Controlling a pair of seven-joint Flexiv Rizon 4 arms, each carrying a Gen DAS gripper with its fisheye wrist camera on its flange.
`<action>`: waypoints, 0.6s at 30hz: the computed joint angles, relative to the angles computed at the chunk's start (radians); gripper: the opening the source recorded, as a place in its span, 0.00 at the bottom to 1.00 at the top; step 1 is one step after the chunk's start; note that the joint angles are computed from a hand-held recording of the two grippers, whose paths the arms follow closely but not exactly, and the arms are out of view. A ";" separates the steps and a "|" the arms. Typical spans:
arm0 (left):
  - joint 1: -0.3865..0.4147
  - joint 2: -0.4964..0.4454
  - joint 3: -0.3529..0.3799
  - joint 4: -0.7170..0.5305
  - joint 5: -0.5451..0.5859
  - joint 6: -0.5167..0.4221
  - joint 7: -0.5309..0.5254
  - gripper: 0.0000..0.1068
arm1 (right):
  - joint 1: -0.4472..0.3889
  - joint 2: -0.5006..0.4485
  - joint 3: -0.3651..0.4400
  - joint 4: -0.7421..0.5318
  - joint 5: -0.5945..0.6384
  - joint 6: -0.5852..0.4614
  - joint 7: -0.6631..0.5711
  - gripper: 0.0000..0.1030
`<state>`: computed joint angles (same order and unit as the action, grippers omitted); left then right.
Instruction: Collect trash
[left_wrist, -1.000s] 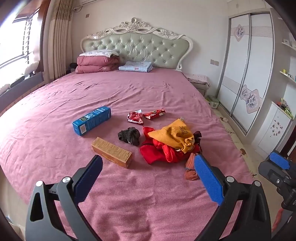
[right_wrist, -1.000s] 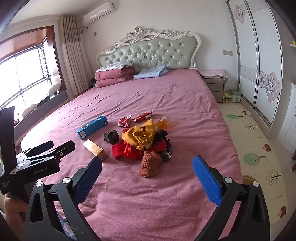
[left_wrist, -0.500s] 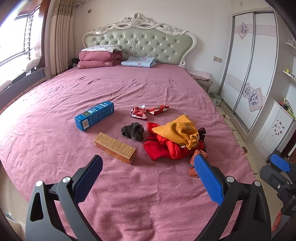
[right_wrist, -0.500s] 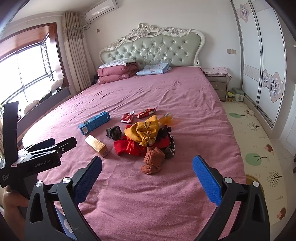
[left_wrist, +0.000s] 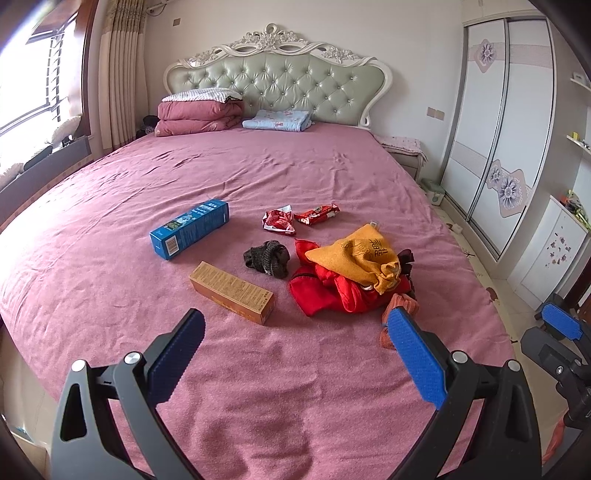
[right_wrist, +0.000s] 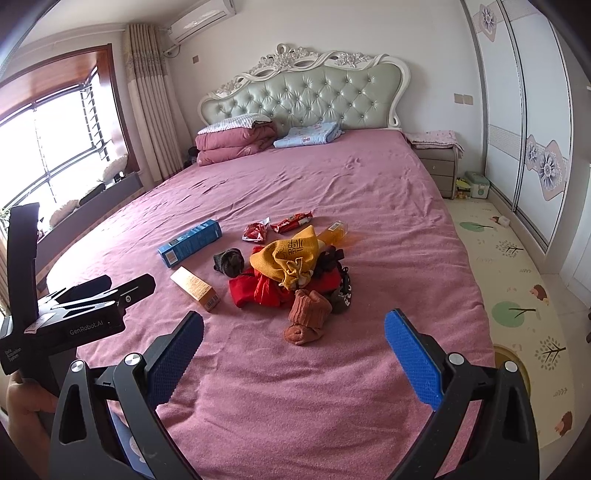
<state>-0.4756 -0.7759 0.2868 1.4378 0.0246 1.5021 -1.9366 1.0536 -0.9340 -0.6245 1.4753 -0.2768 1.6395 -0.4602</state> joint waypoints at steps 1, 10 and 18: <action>0.002 0.001 -0.003 0.001 0.000 0.001 0.000 0.93 | 0.001 0.000 -0.002 0.001 0.000 0.000 0.000 0.92; 0.003 -0.001 -0.006 0.002 0.000 -0.005 -0.003 0.93 | -0.018 0.002 0.024 -0.004 -0.007 -0.006 0.002 0.92; -0.002 -0.014 0.010 -0.024 0.016 -0.041 -0.016 0.93 | -0.026 -0.006 0.035 -0.013 -0.023 -0.016 0.002 0.92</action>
<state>-0.4775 -0.7895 0.2963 1.4138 0.0408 1.4610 -1.9523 1.0280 -0.9403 -0.5892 1.4620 -0.2998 1.6233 -0.4581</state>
